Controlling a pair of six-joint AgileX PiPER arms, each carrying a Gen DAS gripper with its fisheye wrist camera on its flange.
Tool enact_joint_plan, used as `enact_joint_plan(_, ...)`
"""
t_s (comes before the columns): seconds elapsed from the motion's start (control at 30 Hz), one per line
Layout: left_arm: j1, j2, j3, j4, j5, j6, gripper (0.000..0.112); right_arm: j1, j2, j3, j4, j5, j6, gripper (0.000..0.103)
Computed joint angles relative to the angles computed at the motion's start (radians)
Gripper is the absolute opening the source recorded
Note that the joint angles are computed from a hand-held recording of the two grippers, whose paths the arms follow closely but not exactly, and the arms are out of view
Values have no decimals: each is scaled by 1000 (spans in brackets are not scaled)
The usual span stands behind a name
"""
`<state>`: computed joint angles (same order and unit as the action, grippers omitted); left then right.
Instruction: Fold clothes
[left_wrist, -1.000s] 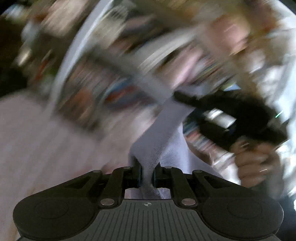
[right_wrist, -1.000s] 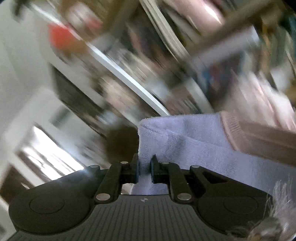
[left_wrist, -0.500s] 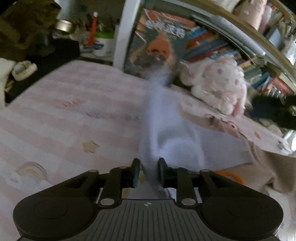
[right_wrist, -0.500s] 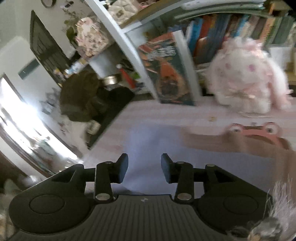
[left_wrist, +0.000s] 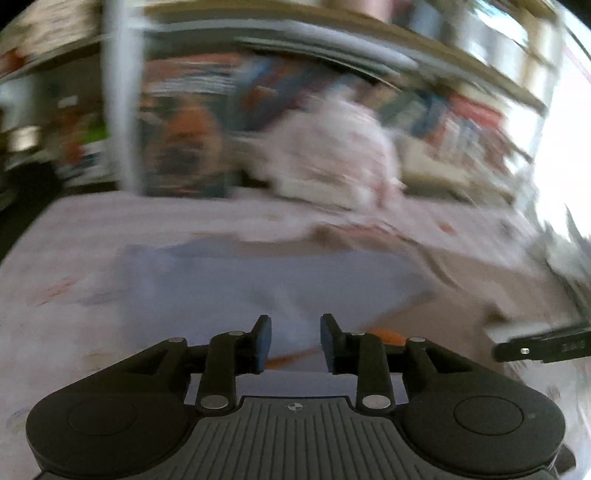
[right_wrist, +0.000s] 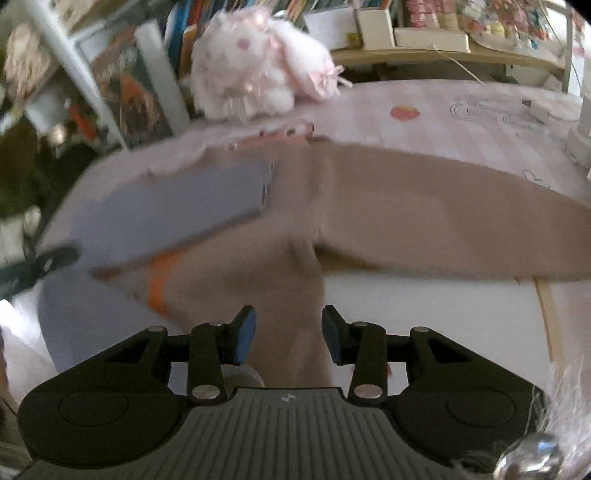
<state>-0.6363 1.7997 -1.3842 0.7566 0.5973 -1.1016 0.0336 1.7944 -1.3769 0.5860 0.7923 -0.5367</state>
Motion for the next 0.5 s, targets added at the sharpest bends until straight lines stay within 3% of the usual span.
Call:
enact_joint_plan(0.17, -49, 211, -268, -77, 50, 230, 30, 48, -100, 160, -105, -95, -79, 37)
enact_joint_plan(0.33, -73, 455, -654, -145, 207, 502, 36, 68, -161, 234, -126, -109, -164, 35)
enact_joint_plan(0.5, -92, 654, -988, -189, 382, 690, 37, 37, -180, 227, -72, 20, -281, 23)
